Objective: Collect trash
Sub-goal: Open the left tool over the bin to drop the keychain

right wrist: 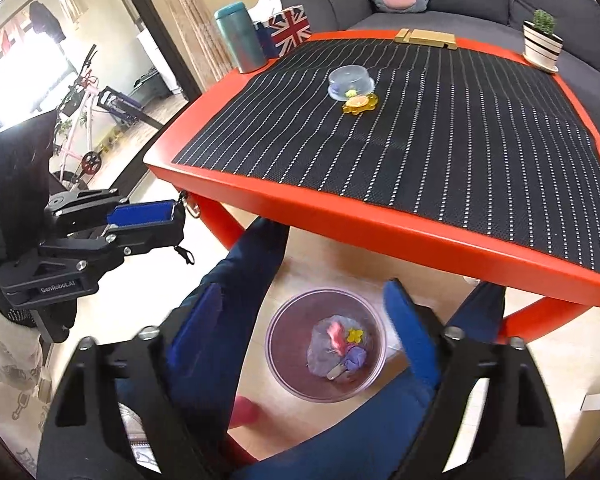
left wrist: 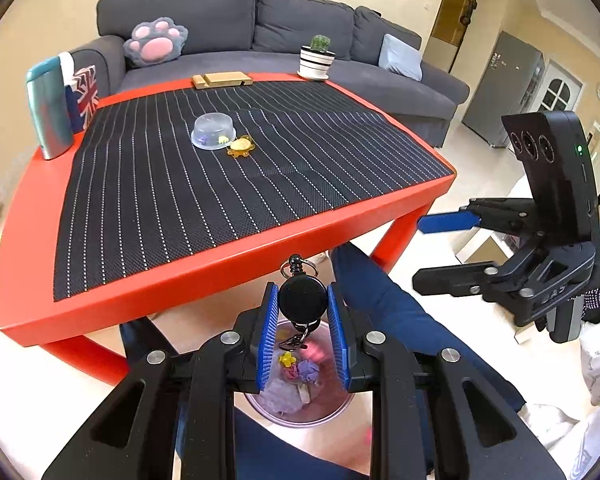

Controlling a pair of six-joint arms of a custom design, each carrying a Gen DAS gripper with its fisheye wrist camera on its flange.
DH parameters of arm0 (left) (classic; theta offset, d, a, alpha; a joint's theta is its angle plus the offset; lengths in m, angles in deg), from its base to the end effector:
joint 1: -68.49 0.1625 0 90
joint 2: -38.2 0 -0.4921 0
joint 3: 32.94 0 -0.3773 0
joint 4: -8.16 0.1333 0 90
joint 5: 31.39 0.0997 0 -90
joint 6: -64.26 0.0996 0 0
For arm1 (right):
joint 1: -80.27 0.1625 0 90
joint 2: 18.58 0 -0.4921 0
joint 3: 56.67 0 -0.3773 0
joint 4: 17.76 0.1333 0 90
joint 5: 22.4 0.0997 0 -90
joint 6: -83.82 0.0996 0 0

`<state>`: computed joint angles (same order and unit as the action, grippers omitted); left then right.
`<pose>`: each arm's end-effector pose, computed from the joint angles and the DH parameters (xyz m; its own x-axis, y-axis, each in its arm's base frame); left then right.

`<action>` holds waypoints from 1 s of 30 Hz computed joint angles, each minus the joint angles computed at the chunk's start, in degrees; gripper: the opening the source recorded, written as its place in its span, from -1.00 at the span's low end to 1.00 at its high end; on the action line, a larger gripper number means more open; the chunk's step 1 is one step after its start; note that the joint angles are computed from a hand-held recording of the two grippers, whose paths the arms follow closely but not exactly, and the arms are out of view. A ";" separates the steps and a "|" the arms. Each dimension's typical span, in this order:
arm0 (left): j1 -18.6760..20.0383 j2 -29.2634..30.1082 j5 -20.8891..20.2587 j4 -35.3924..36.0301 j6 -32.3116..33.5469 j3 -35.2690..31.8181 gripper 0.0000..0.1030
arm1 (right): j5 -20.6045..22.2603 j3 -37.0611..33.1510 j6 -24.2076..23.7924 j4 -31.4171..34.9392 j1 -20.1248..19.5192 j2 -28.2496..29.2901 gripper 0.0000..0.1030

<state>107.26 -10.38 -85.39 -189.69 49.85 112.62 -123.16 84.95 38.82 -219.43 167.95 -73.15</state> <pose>-0.1861 -0.3956 0.0967 -0.7649 0.3907 -0.5121 0.5940 0.7353 -0.3263 0.0970 -0.4404 0.1393 -0.7179 -0.5592 0.4146 -0.6659 0.7254 -0.1746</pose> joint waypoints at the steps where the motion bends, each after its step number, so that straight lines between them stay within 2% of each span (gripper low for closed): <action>1: -0.02 0.05 -0.02 0.04 -0.02 -0.01 -0.53 | 0.06 0.06 -0.05 -0.09 -0.11 -0.16 0.74; 6: 0.05 0.21 -0.38 0.52 0.08 -0.20 -0.53 | 0.65 0.48 0.16 -0.73 -0.69 -0.75 0.83; 30: -0.37 1.35 -1.89 1.59 0.64 -0.88 -0.53 | 2.64 2.46 0.32 -2.98 -2.42 -2.91 0.85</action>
<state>106.89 -9.03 -87.28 -188.11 50.49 111.73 -120.52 87.41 39.14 -222.41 165.53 -76.06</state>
